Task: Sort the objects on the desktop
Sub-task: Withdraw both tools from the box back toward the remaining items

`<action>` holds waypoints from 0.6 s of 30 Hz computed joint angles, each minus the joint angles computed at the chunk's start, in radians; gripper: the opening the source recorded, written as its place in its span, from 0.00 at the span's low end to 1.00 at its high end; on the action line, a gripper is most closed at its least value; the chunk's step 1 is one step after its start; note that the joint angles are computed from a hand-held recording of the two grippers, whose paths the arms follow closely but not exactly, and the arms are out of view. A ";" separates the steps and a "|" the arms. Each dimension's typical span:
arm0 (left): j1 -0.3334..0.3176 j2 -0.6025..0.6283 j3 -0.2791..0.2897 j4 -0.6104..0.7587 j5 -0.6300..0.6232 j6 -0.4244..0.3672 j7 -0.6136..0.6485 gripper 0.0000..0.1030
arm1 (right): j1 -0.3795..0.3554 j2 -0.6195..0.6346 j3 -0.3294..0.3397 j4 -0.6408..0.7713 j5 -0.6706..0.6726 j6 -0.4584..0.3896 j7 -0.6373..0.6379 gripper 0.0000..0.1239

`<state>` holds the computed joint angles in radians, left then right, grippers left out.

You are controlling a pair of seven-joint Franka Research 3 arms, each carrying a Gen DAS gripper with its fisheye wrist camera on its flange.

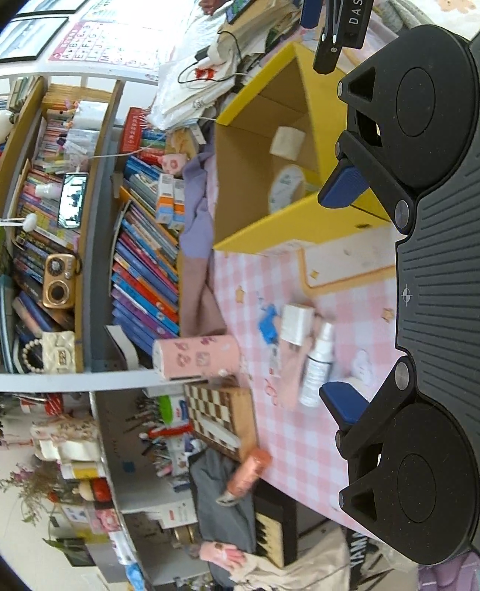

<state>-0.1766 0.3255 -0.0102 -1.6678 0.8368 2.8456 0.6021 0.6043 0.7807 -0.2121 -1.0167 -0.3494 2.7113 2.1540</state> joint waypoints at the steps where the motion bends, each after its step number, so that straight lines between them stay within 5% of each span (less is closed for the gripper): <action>1: 0.003 -0.013 0.000 -0.022 0.000 0.006 0.001 0.99 | 0.017 -0.017 -0.012 -0.031 -0.010 0.003 0.023 0.60; 9: 0.047 -0.108 -0.023 -0.189 -0.012 0.041 0.050 0.99 | 0.107 -0.129 -0.037 -0.230 -0.108 0.005 0.183 0.61; 18: 0.095 -0.183 -0.060 -0.314 -0.086 0.027 0.145 0.99 | 0.101 -0.153 0.061 -0.276 -0.110 -0.035 0.183 0.61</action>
<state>-0.0815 0.1425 -0.0697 -1.9816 0.7508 2.8725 0.7472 0.7051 0.6280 -0.1506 -1.2926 -0.4598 2.6762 2.3373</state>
